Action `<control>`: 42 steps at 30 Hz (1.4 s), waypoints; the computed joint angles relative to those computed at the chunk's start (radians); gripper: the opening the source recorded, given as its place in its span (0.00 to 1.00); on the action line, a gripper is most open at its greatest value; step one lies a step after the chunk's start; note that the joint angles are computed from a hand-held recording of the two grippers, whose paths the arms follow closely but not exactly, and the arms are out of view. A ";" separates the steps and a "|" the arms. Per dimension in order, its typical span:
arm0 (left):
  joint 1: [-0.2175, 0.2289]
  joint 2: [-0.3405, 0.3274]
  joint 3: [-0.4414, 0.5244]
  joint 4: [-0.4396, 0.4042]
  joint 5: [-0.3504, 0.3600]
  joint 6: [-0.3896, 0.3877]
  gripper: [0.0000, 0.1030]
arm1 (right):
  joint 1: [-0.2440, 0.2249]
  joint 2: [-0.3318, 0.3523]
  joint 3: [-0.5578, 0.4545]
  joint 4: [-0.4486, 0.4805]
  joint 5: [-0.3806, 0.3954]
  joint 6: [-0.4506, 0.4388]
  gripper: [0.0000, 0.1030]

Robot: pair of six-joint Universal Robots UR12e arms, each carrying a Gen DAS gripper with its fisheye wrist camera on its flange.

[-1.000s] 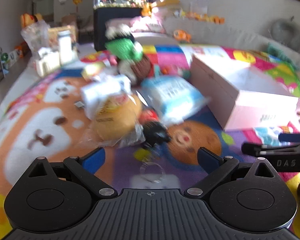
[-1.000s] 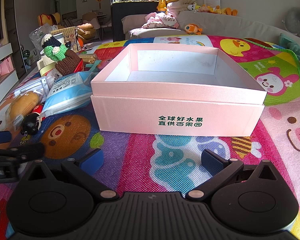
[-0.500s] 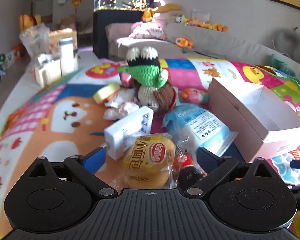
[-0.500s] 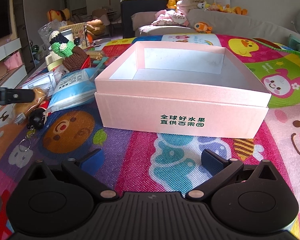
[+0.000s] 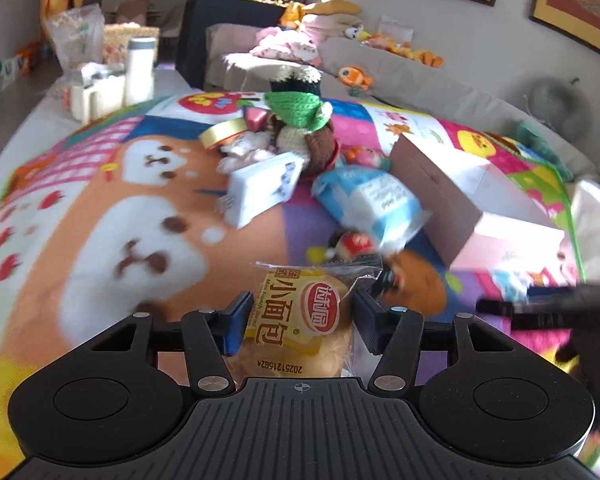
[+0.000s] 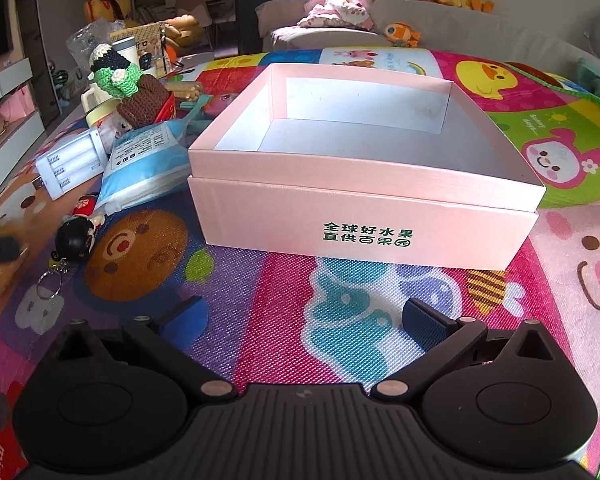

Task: Organize objects
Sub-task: 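Grasp the packaged yellow bun with the left tool while the right tool grasps the blue packet, then carry the bun with the left tool into the pink box while the right tool drops the blue packet in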

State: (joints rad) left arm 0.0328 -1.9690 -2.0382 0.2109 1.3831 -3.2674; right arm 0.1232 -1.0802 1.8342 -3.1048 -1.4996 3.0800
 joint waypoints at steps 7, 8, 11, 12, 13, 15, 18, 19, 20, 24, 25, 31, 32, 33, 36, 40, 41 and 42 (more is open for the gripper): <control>0.032 0.015 -0.020 0.011 -0.042 -0.021 0.58 | 0.020 -0.025 -0.009 -0.074 0.131 -0.172 1.00; 0.033 0.011 -0.018 0.016 -0.053 -0.019 0.58 | 0.038 -0.015 -0.020 -0.134 0.111 -0.222 1.00; 0.033 0.002 -0.015 0.031 -0.089 -0.008 0.58 | 0.075 0.026 -0.100 -0.148 0.107 -0.288 1.00; 0.032 0.001 -0.017 0.036 -0.100 -0.005 0.58 | 0.085 0.044 -0.134 -0.116 0.109 -0.302 0.98; 0.033 0.002 -0.021 0.038 -0.112 -0.004 0.58 | 0.096 0.065 -0.170 -0.084 0.096 -0.317 0.90; 0.037 0.007 -0.028 0.043 -0.128 -0.004 0.58 | 0.120 0.108 -0.245 0.001 0.043 -0.341 0.83; 0.040 0.013 -0.034 0.043 -0.123 -0.004 0.58 | 0.148 0.154 -0.318 0.089 -0.045 -0.337 0.78; 0.040 0.014 -0.034 0.040 -0.116 -0.004 0.58 | 0.153 0.164 -0.336 0.125 -0.064 -0.334 0.70; 0.040 0.015 -0.034 0.035 -0.106 -0.005 0.58 | 0.155 0.166 -0.346 0.159 -0.069 -0.336 0.64; 0.030 0.024 -0.034 0.018 -0.082 0.002 0.58 | 0.127 0.123 -0.306 0.200 0.026 -0.288 0.50; 0.027 0.028 -0.035 0.017 -0.080 0.007 0.58 | 0.113 0.101 -0.280 0.189 0.073 -0.262 0.50; -0.006 0.040 -0.012 -0.001 -0.102 0.040 0.58 | 0.001 -0.080 -0.014 -0.044 0.302 -0.199 0.50; -0.013 0.039 0.002 -0.010 -0.113 0.047 0.58 | -0.016 -0.104 0.029 -0.094 0.306 -0.193 0.50; -0.022 0.035 0.018 -0.014 -0.126 0.053 0.58 | -0.032 -0.123 0.070 -0.144 0.299 -0.187 0.50; -0.058 0.000 0.096 -0.007 -0.160 0.063 0.58 | -0.079 -0.158 0.157 -0.260 0.268 -0.149 0.50; -0.111 -0.089 0.250 -0.031 -0.183 -0.016 0.58 | -0.129 -0.163 0.202 -0.344 0.227 -0.044 0.50; -0.125 -0.118 0.295 -0.039 -0.183 -0.046 0.58 | -0.138 -0.161 0.205 -0.356 0.223 -0.023 0.50; -0.141 -0.147 0.337 -0.039 -0.169 -0.069 0.58 | -0.147 -0.158 0.209 -0.369 0.221 -0.008 0.50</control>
